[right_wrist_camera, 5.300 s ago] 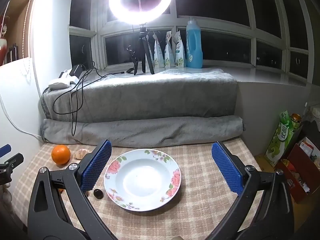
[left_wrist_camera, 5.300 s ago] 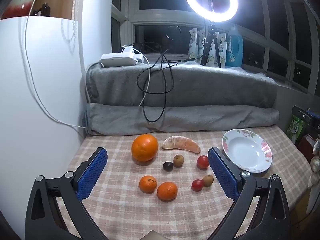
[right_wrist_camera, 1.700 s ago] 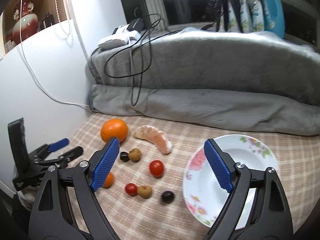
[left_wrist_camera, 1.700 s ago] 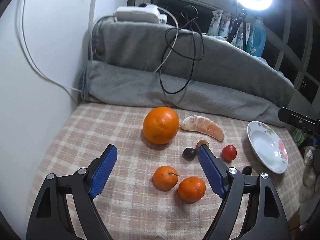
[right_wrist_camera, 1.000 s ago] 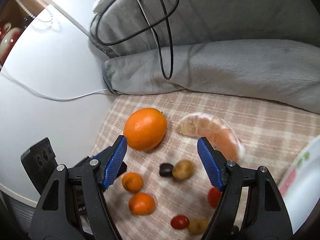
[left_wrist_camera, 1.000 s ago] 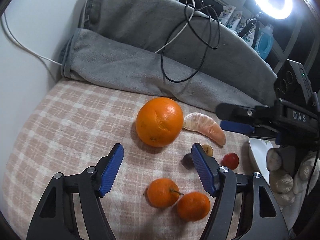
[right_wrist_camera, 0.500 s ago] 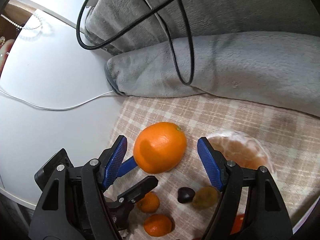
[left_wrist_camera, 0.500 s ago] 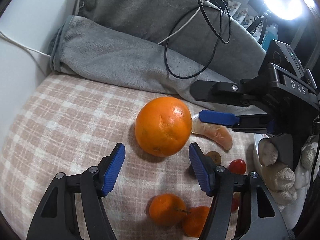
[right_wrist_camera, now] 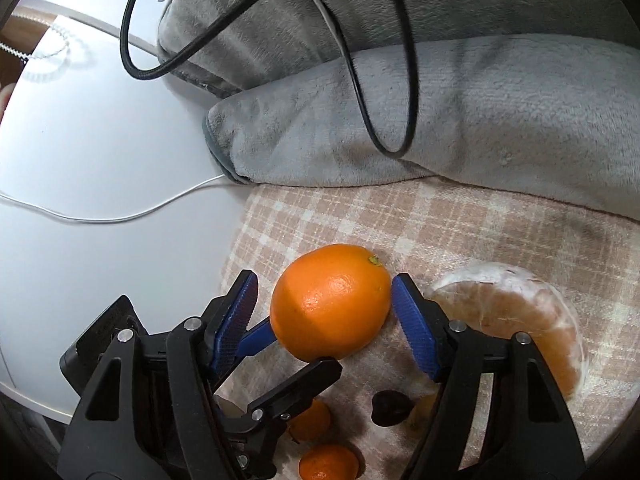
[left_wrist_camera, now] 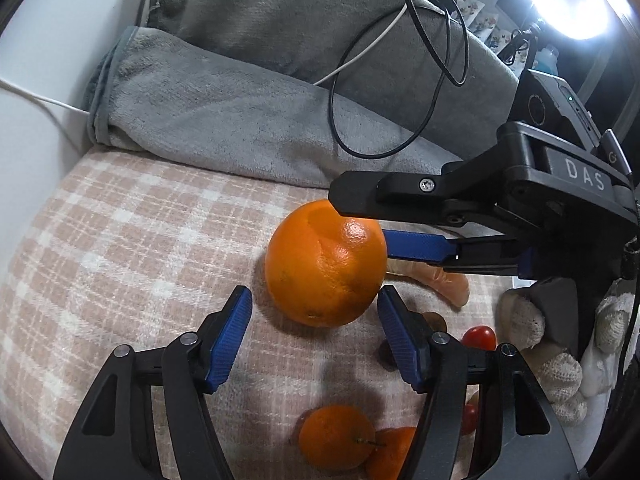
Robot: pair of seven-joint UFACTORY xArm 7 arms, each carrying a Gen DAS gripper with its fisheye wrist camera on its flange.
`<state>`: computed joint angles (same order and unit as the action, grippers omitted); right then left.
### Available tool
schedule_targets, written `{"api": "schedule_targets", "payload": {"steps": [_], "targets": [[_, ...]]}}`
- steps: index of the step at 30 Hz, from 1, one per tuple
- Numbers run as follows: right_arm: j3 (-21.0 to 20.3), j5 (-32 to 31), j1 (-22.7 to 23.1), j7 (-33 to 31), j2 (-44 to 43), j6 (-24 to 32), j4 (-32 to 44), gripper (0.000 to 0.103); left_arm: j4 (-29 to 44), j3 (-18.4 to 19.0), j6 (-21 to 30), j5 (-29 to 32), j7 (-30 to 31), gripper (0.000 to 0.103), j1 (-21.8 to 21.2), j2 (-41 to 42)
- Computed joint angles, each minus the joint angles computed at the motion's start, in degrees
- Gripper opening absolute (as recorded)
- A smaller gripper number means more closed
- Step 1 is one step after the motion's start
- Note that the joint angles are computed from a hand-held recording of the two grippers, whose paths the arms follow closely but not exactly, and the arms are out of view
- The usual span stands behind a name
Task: Organize fruits
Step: 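Move the right gripper to the large orange and close around it, then lift the large orange with the right gripper and lower it onto the plate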
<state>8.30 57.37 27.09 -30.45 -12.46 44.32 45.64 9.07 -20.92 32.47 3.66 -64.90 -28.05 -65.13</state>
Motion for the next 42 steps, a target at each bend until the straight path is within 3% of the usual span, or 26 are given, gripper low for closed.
{"api": "schedule_targets", "payload": {"steps": [11, 21, 29, 42], "targets": [[1.0, -2.2, 0.6, 1.7, 0.8, -1.4, 0.0, 0.070, 1.8, 1.0, -6.8, 0.8, 2.5, 0.057, 3.2, 7.1], [-0.3, -2.0, 0.7, 1.8, -3.3, 0.0, -2.5, 0.070, 3.1, -0.4, -3.4, 0.8, 2.2, 0.057, 1.7, 5.1], [-2.2, -2.6, 0.9, 2.2, -10.5, 1.3, -6.3, 0.070, 5.9, -4.1, -1.1, 1.8, 0.0, 0.057, 1.0, 4.4], [-6.2, -10.3, -0.1, 8.4, -26.0, 6.4, -12.5, 0.070, 10.6, -9.5, -2.6, 4.5, -4.7, 0.057, 0.5, 8.8]]}}
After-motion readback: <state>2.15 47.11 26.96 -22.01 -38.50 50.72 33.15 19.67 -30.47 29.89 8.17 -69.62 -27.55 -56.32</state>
